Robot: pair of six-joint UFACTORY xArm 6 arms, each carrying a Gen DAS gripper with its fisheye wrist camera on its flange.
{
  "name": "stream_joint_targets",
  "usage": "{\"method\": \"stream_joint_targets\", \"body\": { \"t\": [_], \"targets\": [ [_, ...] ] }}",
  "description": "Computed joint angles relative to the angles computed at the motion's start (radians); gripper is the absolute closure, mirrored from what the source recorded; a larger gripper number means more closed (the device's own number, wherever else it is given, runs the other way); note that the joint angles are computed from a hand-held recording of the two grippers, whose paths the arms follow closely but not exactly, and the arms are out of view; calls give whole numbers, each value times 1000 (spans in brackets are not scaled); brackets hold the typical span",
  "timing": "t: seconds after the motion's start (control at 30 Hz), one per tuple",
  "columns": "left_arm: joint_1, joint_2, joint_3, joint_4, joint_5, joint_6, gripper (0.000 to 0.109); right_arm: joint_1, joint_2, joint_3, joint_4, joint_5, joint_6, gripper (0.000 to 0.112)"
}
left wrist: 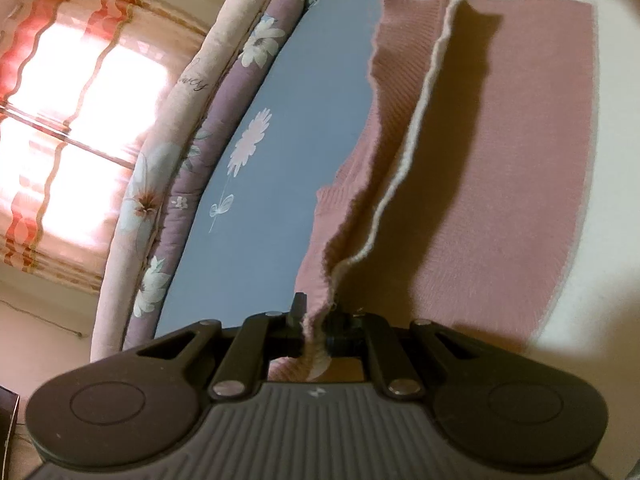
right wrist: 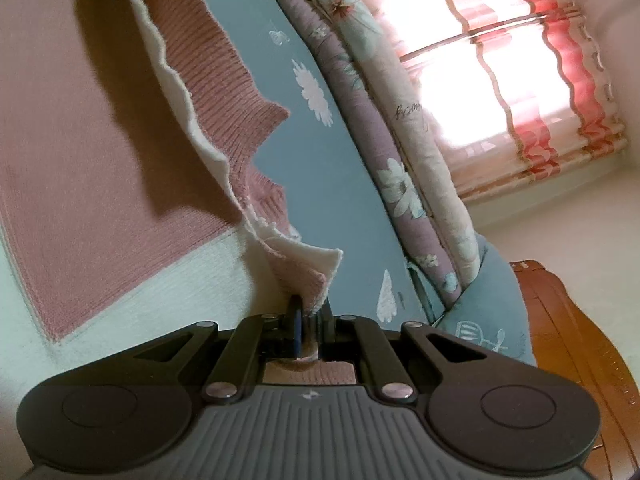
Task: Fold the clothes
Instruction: 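Lay the pink hem over the sweater body with both grippers, then open both grippers and release the hem, lifting away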
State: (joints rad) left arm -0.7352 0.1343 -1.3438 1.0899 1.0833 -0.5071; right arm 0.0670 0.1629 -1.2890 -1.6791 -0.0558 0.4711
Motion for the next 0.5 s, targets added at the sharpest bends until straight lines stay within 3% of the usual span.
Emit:
{"method": "stream_joint_targets", "body": {
  "t": [0.13, 0.23, 0.5],
  "targets": [
    [19, 10, -13, 5, -20, 9, 101, 3, 17, -14, 19, 9, -8, 105],
    [40, 27, -30, -10, -40, 9, 101, 4, 24, -4, 134, 15, -102, 105],
    [60, 42, -12, -6, -73, 5, 101, 17, 47, -30, -7, 37, 28, 105]
  ]
}}
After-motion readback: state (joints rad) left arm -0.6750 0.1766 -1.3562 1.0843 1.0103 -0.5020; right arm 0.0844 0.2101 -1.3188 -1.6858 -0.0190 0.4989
